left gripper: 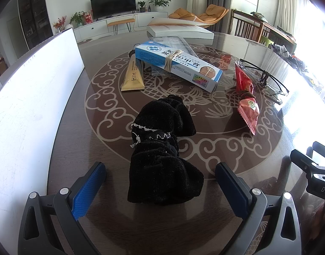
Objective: Organize objects
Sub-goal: 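Hold the pouch in the left tool above the table, then lift the pouch with the left tool while the right tool grasps the eyeglasses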
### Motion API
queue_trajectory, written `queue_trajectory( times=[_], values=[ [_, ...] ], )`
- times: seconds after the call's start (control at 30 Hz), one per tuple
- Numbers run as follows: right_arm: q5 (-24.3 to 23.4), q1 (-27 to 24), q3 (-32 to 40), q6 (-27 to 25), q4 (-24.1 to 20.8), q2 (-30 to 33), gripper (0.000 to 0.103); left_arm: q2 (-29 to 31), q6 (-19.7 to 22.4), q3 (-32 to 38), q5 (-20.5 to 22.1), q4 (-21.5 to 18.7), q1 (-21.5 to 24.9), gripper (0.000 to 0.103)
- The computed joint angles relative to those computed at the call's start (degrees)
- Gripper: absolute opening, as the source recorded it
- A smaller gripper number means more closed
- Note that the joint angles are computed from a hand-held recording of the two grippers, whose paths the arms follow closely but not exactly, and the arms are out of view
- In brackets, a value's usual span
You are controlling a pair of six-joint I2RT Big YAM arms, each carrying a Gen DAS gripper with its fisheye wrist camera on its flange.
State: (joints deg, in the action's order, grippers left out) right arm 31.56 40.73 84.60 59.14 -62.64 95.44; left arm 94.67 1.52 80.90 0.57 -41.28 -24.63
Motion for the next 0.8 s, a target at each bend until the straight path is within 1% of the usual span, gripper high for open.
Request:
queue_trajectory(
  times=[0.17, 0.2, 0.27, 0.3, 0.33, 0.4, 0.43, 0.47, 0.5, 0.53, 0.57, 0.6, 0.7, 0.73, 0.77, 0.8],
  values=[
    [-0.8, -0.1, -0.4, -0.9, 0.7, -0.4, 0.103, 0.0, 0.0, 0.0, 0.0, 0.0, 0.0, 0.103],
    [-1.7, -0.4, -1.1, -1.4, 1.7, -1.2, 0.103, 0.0, 0.0, 0.0, 0.0, 0.0, 0.0, 0.103],
    [-3.0, -1.4, -4.5, 0.3, 6.1, -4.4, 0.103, 0.0, 0.0, 0.0, 0.0, 0.0, 0.0, 0.103],
    [-2.8, -2.2, -6.0, 0.8, 8.3, -6.1, 0.103, 0.0, 0.0, 0.0, 0.0, 0.0, 0.0, 0.103],
    [-2.2, -3.2, -6.5, -0.2, 9.3, -7.1, 0.103, 0.0, 0.0, 0.0, 0.0, 0.0, 0.0, 0.103],
    [-1.0, -6.2, -4.7, -5.3, 7.9, -7.3, 0.103, 0.0, 0.0, 0.0, 0.0, 0.1, 0.0, 0.103],
    [-0.5, -7.9, -3.5, -9.1, 7.7, -7.1, 0.103, 0.0, 0.0, 0.0, 0.0, 0.1, 0.0, 0.103],
    [-1.4, -9.6, -2.3, -14.1, 8.3, -6.6, 0.103, 0.0, 0.0, 0.0, 0.0, 0.1, 0.0, 0.103],
    [-4.5, -11.6, -0.4, -19.2, 8.4, -5.3, 0.103, 0.0, 0.0, 0.0, 0.0, 0.1, 0.0, 0.103],
    [-9.1, -13.7, 1.8, -23.2, 7.8, -3.6, 0.103, 0.0, 0.0, 0.0, 0.0, 0.1, 0.0, 0.103],
    [-13.8, -15.5, 4.3, -26.2, 6.8, -1.5, 0.103, 0.0, 0.0, -0.1, 0.0, 0.1, 0.0, 0.103],
    [-16.9, -16.8, 7.0, -28.3, 5.3, 0.9, 0.102, 0.0, 0.0, -0.1, 0.0, 0.1, 0.0, 0.103],
    [-18.2, -17.9, 13.9, -32.7, 1.6, 7.5, 0.090, 0.0, 0.0, 0.0, 0.0, 0.0, 0.0, 0.103],
    [-19.6, -18.2, 15.3, -33.0, 1.3, 8.9, 0.080, 0.0, 0.1, 0.0, 0.1, -0.1, 0.1, 0.103],
    [-21.5, -18.4, 16.0, -32.8, 1.7, 9.7, 0.074, 0.2, 0.4, 0.3, 0.8, -0.6, 0.2, 0.103],
    [-21.3, -18.3, 16.5, -32.7, 2.3, 10.2, 0.072, 0.5, 1.3, 1.2, 1.3, -2.0, 0.4, 0.103]
  ],
)
